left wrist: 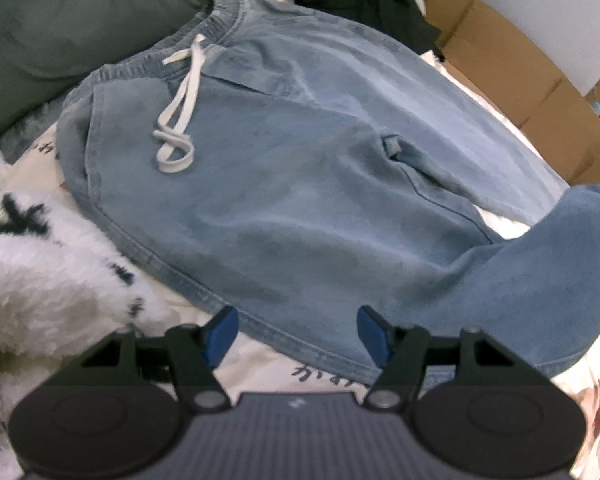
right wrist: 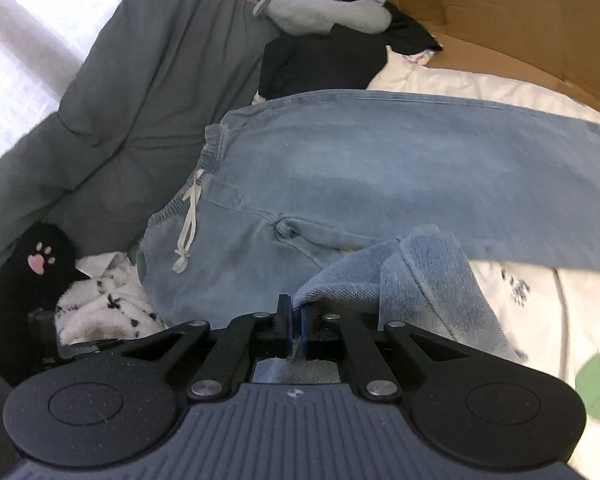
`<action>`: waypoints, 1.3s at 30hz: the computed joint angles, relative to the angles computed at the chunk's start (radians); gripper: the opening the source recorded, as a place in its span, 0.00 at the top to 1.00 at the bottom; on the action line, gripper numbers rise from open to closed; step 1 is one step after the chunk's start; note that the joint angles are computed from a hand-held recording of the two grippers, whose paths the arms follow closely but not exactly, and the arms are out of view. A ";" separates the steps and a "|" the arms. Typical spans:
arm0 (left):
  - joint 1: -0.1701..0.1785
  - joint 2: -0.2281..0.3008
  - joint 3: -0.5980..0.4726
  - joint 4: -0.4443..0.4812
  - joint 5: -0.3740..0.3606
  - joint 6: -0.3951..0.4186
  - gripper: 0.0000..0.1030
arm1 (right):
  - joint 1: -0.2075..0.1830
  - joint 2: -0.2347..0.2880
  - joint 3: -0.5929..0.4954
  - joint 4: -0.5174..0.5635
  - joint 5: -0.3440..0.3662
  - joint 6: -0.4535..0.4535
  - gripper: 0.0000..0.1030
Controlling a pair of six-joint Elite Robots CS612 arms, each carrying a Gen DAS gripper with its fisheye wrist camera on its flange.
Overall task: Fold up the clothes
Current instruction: 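Grasp the jeans leg cuff with the right gripper and fold it over, then open the right gripper and release the folded cuff on the jeans, then move the right gripper to the jeans leg hem and close on it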
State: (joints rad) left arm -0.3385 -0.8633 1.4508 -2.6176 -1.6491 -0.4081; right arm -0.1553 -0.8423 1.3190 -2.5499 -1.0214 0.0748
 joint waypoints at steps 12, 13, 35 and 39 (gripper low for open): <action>-0.010 0.019 -0.032 0.037 0.013 -0.008 0.34 | 0.028 0.180 -0.279 0.157 -0.042 -0.040 0.97; -0.010 0.021 -0.036 0.041 0.013 -0.011 0.34 | 0.032 0.193 -0.300 0.169 -0.053 -0.039 0.97; -0.039 0.038 -0.069 0.082 0.011 0.043 0.28 | 0.005 0.150 -0.209 0.001 -0.134 0.030 0.59; -0.044 0.040 -0.070 0.085 0.014 0.054 0.27 | -0.022 0.116 -0.126 -0.063 -0.163 0.078 0.59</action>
